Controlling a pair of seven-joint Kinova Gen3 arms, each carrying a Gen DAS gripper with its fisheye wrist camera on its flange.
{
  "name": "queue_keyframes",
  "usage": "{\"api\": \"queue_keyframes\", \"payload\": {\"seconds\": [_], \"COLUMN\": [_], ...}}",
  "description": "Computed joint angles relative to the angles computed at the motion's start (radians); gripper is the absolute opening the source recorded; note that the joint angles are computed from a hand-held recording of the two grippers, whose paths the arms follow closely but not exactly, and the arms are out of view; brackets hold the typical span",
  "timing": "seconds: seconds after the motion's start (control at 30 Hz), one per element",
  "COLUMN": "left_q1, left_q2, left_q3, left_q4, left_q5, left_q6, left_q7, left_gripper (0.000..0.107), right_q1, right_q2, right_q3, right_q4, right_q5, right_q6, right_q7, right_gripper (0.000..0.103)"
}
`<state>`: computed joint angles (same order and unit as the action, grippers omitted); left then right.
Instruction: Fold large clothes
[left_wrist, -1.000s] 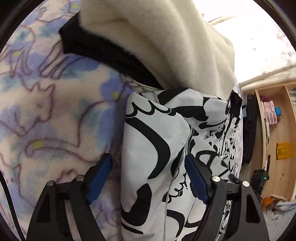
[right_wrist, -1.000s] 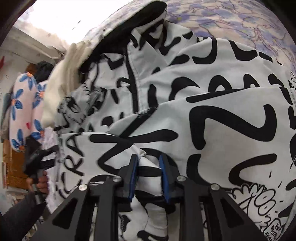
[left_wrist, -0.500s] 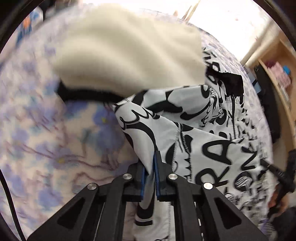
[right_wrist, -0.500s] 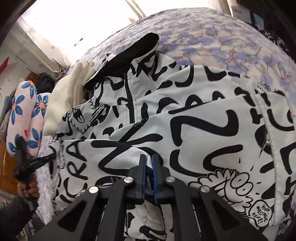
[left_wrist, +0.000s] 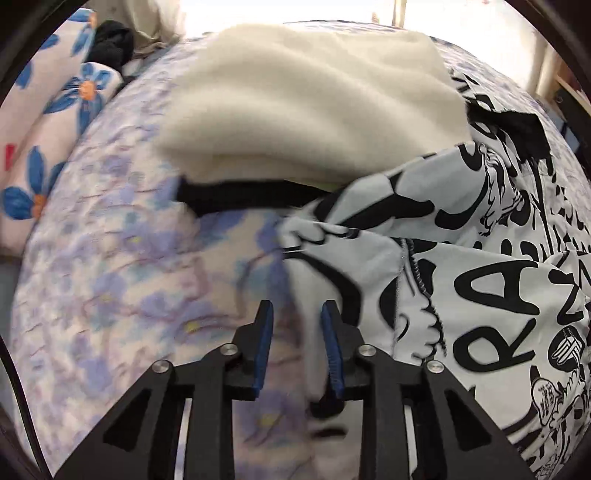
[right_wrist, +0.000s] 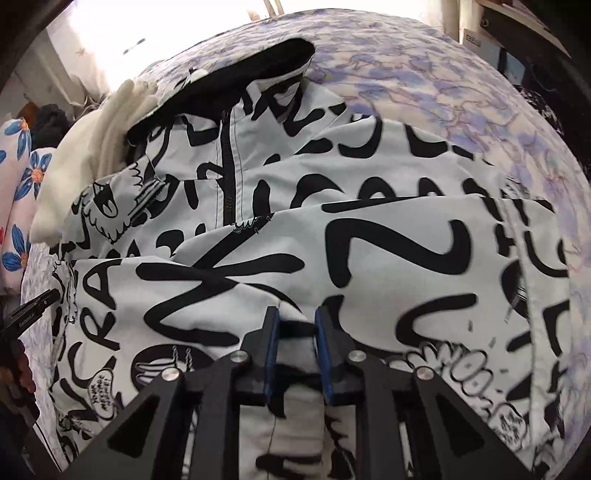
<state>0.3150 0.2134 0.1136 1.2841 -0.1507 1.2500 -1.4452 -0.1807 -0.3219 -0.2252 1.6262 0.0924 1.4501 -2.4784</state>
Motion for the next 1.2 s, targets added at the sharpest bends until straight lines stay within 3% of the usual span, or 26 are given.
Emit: {"api": "queue_keyframes", "payload": {"seconds": [0.07,0.2,0.33,0.5,0.57,0.7,0.77,1.0,1.2], "left_q1": [-0.004,-0.048,-0.045,0.033,0.053,0.073,0.070,0.057,0.057], "left_q2": [-0.042,-0.144,-0.199,-0.225,-0.210,-0.187,-0.181,-0.158,-0.132], "left_q3": [-0.003,-0.003,0.033,0.115,0.119,0.112,0.102,0.082,0.085], "left_q4": [0.006,0.074,0.178,0.274,0.284,0.301,0.301,0.225,0.166], "left_q5": [0.006,0.135,0.209,0.088,0.078,0.065,0.082,0.130,0.175], "left_q6": [0.022,0.038,0.079,0.018,-0.001,-0.038,-0.047,0.007,-0.039], "left_q7": [0.010,0.009,0.068,0.217,0.226,0.204,0.186,0.168,0.189], "left_gripper": [0.026,0.026,0.026,0.027,0.027,0.028,0.028,0.028,0.030], "right_q1": [0.004,0.004,-0.049,-0.173,-0.221,-0.266,-0.270,-0.154,-0.118], "right_q2": [-0.031,-0.052,0.007,0.085,0.105,0.122,0.086,0.003,0.031], "right_q3": [-0.028,-0.158,-0.209,-0.207,-0.184,-0.160,-0.129,-0.083,-0.068], "right_q4": [-0.014,-0.050,-0.081,-0.078,-0.060,-0.002,0.043,0.025,0.011], "right_q5": [-0.003,0.040,0.029,-0.012,-0.036,0.005,0.026,0.065,0.017], "right_q6": [0.012,0.022,-0.010,-0.111,-0.146,-0.103,-0.094,0.015,-0.125], "right_q7": [-0.042,-0.139,-0.174,-0.137,-0.092,-0.072,-0.050,-0.065,-0.029], "right_gripper": [0.020,0.030,0.036,0.036,0.036,0.030,0.000,0.004,0.004]}}
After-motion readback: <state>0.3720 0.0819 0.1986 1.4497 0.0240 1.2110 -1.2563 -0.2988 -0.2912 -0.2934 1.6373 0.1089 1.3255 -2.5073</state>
